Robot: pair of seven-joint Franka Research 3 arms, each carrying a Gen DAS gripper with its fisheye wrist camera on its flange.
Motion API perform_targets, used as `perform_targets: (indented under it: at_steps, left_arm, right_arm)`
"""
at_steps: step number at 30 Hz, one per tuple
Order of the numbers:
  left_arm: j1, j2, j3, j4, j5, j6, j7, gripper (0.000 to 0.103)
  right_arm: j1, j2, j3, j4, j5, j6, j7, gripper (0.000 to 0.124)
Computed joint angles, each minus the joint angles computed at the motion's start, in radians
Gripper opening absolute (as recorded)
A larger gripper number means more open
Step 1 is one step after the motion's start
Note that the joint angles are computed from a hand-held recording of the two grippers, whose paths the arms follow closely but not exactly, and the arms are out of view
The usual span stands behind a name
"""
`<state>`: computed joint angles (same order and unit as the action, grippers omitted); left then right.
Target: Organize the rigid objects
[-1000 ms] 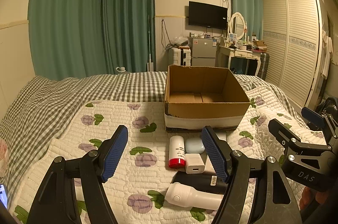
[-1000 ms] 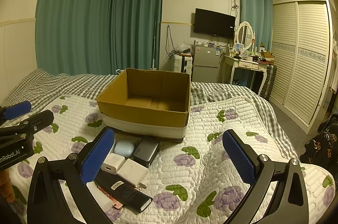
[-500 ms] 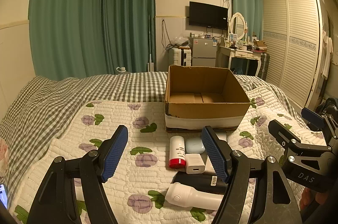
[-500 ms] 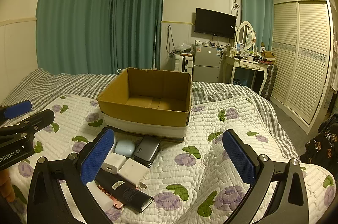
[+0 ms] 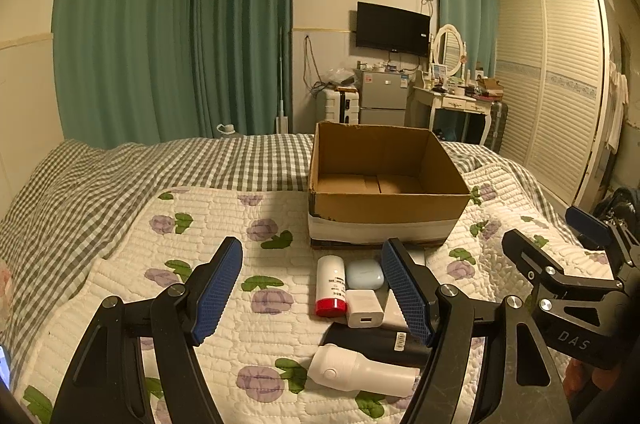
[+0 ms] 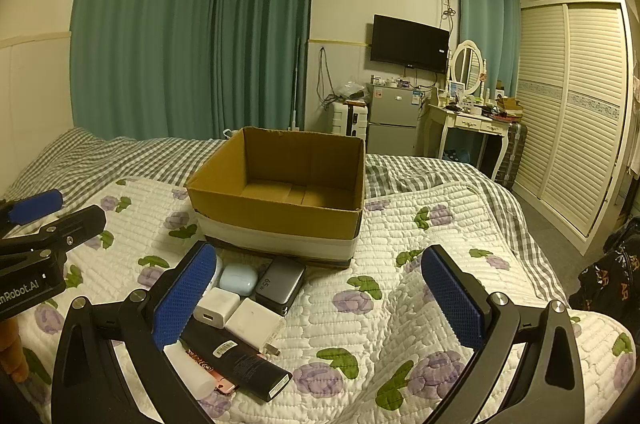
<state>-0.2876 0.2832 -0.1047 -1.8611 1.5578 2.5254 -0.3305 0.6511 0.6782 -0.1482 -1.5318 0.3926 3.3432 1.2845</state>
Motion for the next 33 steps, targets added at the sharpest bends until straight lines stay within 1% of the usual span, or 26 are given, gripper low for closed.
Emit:
perform_targets:
  at_steps: [5,8,11,13,15,19,21,23,25,28,29,30,33]
  left_arm:
    - [0.0,-0.005,0.0,-0.003,0.003,-0.002,-0.001,0.075]
    - [-0.002,-0.008,-0.003,-0.001,-0.002,-0.013,0.002,0.075]
    - [-0.008,-0.016,-0.007,0.001,-0.015,-0.039,0.01,0.075]
    - [-0.018,-0.023,-0.012,0.002,-0.038,-0.08,0.025,0.075]
    - [-0.022,-0.038,-0.016,-0.008,-0.04,-0.099,0.015,0.075]
    - [-0.024,-0.036,-0.028,-0.004,-0.093,-0.133,0.033,0.075]
    - [-0.027,-0.009,-0.032,0.021,-0.153,-0.152,0.078,0.075]
    - [-0.029,0.027,-0.031,0.052,-0.219,-0.153,0.129,0.075]
    - [-0.032,0.082,-0.029,0.097,-0.31,-0.156,0.207,0.075]
    - [-0.037,0.165,-0.021,0.159,-0.439,-0.149,0.318,0.075]
    - [-0.038,0.179,-0.016,0.165,-0.469,-0.142,0.34,0.075]
    - [-0.033,0.213,-0.018,0.192,-0.526,-0.14,0.382,0.075]
    - [-0.033,0.264,-0.008,0.222,-0.627,-0.122,0.432,0.075]
  right_arm:
    - [0.006,-0.001,-0.006,0.001,0.002,-0.004,-0.002,0.103]
    - [-0.004,-0.006,0.007,-0.003,-0.006,-0.002,-0.005,0.103]
    - [-0.037,-0.02,0.049,-0.014,-0.024,0.004,-0.02,0.103]
    - [-0.068,-0.031,0.085,-0.019,-0.045,-0.004,-0.036,0.103]
    - [-0.099,-0.041,0.121,-0.027,-0.068,0.003,-0.054,0.103]
    - [-0.167,-0.051,0.193,-0.025,-0.112,-0.025,-0.09,0.103]
    - [-0.186,-0.053,0.208,-0.031,-0.119,-0.033,-0.096,0.103]
    - [-0.2,-0.047,0.214,-0.031,-0.122,-0.056,-0.098,0.103]
    - [-0.181,-0.036,0.181,-0.029,-0.117,-0.077,-0.087,0.103]
    - [-0.161,-0.012,0.14,-0.002,-0.118,-0.139,-0.058,0.103]
    - [-0.17,-0.007,0.148,0.006,-0.123,-0.151,-0.054,0.103]
    - [-0.186,-0.004,0.164,0.01,-0.127,-0.156,-0.054,0.103]
    - [-0.221,0.009,0.202,0.026,-0.135,-0.177,-0.054,0.103]
